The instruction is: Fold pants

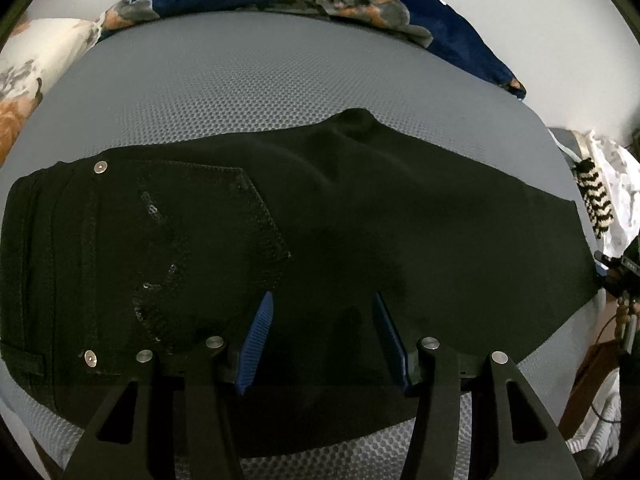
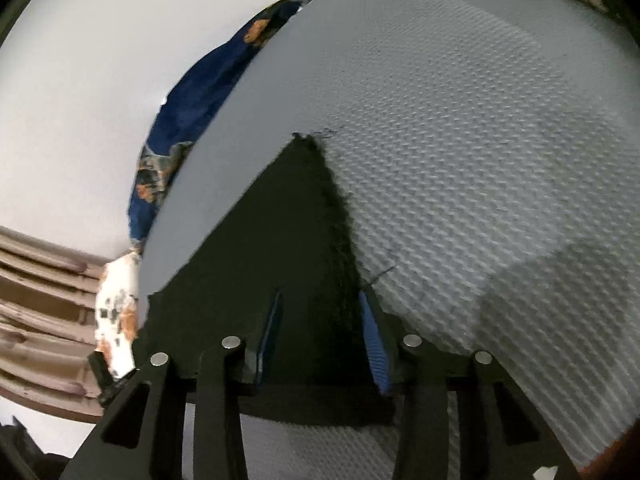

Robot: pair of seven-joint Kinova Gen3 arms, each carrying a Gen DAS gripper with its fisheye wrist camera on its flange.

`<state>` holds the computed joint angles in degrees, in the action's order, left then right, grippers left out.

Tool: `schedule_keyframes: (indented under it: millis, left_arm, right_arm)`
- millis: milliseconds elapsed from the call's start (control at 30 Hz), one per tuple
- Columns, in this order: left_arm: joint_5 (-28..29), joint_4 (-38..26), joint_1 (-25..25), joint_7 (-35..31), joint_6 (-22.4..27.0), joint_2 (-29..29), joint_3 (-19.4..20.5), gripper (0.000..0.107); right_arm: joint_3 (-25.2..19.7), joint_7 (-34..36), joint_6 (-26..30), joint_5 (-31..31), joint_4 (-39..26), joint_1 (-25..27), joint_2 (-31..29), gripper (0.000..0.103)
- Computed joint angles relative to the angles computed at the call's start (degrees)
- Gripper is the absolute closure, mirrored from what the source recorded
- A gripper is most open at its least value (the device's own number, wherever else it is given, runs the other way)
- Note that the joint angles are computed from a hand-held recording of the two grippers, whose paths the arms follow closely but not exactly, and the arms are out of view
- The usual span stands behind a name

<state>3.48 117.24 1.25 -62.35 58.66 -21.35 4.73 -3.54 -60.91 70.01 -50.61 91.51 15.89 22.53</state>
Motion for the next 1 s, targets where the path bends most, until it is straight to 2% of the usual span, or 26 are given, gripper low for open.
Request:
schedule_keyframes:
  millis: [133, 300, 433, 633, 1000]
  left_arm:
    - [-0.02, 0.07, 0.11, 0.14, 0.13, -0.32, 0.12, 0.052]
    - [0.26, 0.67, 0.08, -0.58, 0.05, -1.73, -0.79, 0.051]
    - [0.73, 1.19, -0.49, -1.41, -0.68, -2.38, -1.8, 0.051]
    - [2.27, 1.73, -1.04, -3.78, -1.09, -4.66, -3.91, 0.051]
    - [3.97, 3.36, -3.18, -7.72, 0.35, -9.94, -7.89, 0.051]
  right_arm:
    - [-1.35, 0.0, -0.78, -2.69, 0.09, -0.51, 2.09, 0.089]
    - [-0.73, -3.01, -3.99, -1.11, 0.73, -2.41, -0.39, 0.093]
    - [-1.09, -3.51, -4.77, -3.26, 1.92, -2.76, -3.9, 0.094]
    - [-2.04, -7.17, -4.98, -4.54, -0.99, -8.37, -8.0, 0.094]
    - [-5.91, -15.07, -9.83, -1.78, -7.09, -20.92, -6.98, 0.095]
